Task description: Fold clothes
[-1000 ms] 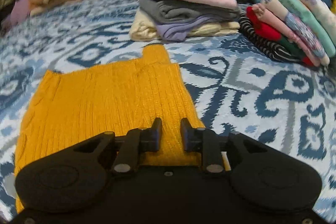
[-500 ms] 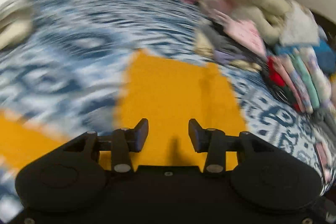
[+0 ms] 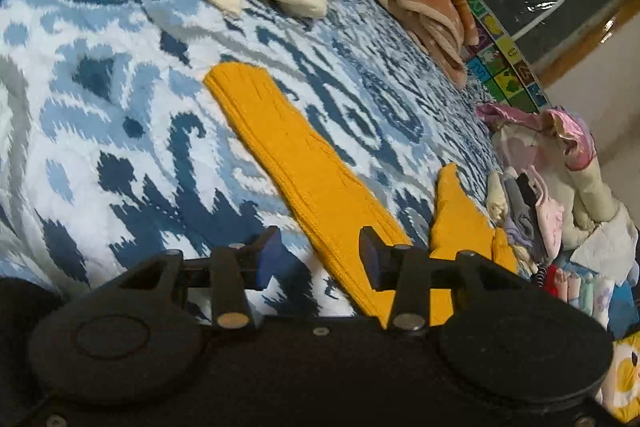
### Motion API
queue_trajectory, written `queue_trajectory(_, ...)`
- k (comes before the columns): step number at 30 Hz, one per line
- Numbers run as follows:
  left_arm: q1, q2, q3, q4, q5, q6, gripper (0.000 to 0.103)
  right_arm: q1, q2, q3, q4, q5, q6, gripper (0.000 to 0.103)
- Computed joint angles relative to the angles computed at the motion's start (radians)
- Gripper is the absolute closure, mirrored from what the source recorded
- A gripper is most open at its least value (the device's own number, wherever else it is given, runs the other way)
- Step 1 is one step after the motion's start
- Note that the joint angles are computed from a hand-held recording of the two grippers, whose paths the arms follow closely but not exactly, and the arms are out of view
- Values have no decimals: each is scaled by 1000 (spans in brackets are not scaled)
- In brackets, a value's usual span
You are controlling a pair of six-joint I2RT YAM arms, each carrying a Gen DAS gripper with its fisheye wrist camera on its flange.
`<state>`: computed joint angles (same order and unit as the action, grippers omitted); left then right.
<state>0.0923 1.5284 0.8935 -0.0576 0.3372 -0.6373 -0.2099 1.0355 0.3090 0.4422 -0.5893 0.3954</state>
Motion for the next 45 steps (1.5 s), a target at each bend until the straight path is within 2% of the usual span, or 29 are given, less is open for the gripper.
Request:
queue_trajectory(2, 2, 20, 4, 5, 5, -17, 62, 47, -10, 2, -14, 33, -21, 52)
queue_trajectory(10, 13, 149, 44, 139, 18, -107, 64, 182, 46, 31, -58, 129, -99, 47)
queue_trajectory(11, 0, 163, 58, 140, 1, -92, 71, 185, 53, 31, -53, 130, -95, 45)
queue_trajectory(12, -12, 177, 73, 140, -16, -76, 95, 184, 58, 30, -42, 131, -89, 45)
queue_trajectory(17, -117, 113, 70, 159, -89, 20, 97, 135, 72, 16, 22, 88, -37, 43)
queue_trajectory(23, -319, 46, 125, 146, -158, 132, 97, 5, 176, 10, 172, -73, 125, 37)
queue_trajectory(28, -512, 115, 250, 120, -241, 234, 97, -103, 314, -9, 408, -180, 351, 33)
queue_trajectory(31, -595, 190, 319, 96, -228, 266, 97, -162, 437, -15, 572, -204, 519, 31)
queue_trajectory(33, -636, 247, 346, 92, -202, 315, 96, -194, 487, -20, 635, -192, 592, 31)
queue_trajectory(34, -650, 270, 358, 78, -183, 336, 91, -208, 507, -20, 652, -185, 618, 31)
queue_trajectory(35, -657, 285, 365, 54, -155, 352, 71, -217, 515, -18, 645, -177, 623, 31)
queue_trajectory(36, -662, 287, 355, 48, -139, 359, 58, -222, 519, -15, 630, -168, 620, 31)
queue_trajectory(39, -628, 218, 247, 117, -79, 341, 58, -212, 506, 9, 518, -127, 561, 30)
queue_trajectory(41, -586, 164, 195, 134, -92, 340, 58, -189, 501, 31, 446, -84, 512, 30)
queue_trajectory(45, -465, 102, 135, 143, -89, 305, 58, -157, 542, 71, 422, -35, 500, 27)
